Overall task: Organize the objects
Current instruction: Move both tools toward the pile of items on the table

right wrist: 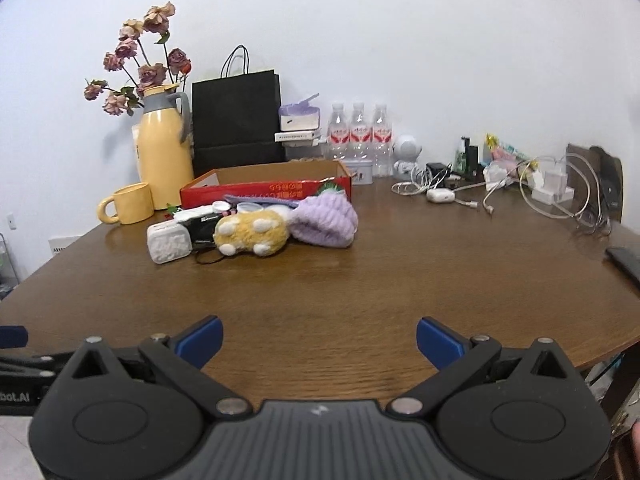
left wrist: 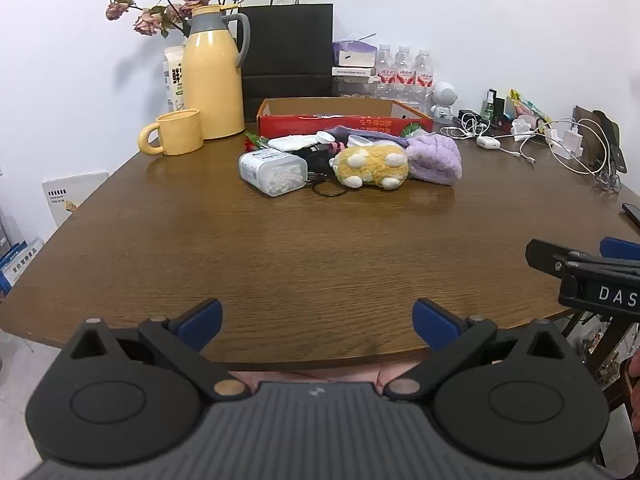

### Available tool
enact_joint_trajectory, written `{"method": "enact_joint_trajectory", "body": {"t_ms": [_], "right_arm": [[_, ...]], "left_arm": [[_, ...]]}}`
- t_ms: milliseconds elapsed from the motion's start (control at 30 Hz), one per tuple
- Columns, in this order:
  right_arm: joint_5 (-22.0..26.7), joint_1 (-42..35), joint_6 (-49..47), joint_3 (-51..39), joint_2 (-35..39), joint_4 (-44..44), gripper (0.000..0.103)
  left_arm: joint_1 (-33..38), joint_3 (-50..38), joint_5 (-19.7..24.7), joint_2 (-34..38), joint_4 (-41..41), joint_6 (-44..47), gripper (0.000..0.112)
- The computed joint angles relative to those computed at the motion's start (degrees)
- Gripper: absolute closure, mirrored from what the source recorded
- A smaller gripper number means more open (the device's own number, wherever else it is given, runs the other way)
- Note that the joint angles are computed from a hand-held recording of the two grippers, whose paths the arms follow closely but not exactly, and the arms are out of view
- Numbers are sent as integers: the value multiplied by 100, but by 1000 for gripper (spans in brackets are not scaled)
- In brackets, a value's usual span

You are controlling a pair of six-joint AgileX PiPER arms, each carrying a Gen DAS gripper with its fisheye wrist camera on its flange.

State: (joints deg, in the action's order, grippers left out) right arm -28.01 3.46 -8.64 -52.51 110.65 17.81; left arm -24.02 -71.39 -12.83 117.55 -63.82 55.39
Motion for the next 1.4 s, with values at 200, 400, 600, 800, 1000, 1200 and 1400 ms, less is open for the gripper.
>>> {"method": "enact_joint_trajectory", "body": {"t_ms": [200,400,600,800,1000,1200,1400], "right_arm": [[14,-14,89,62,-16,-303,0],[173,45,-188,14,-14,-135,0],[-115,243,-1085,48,33,581,0],[-45,270,-1327,-11,74,795,0],[-63,287,-1424,-6,80,848,0],[35,265,-1223,-15,80,652,0],[95,174,-779,-16,93,121,0]], "left_arm": [[-1,-59,40,26,-335,306,9],[42,-106,172,72,-731,661,9],[57,-115,201,87,-881,781,9],[72,-152,290,114,-1138,1039,9],[94,-201,356,161,-1629,1482,9],[131,-298,370,214,-2606,2390,9],[131,-352,381,239,-3040,2815,9]]}}
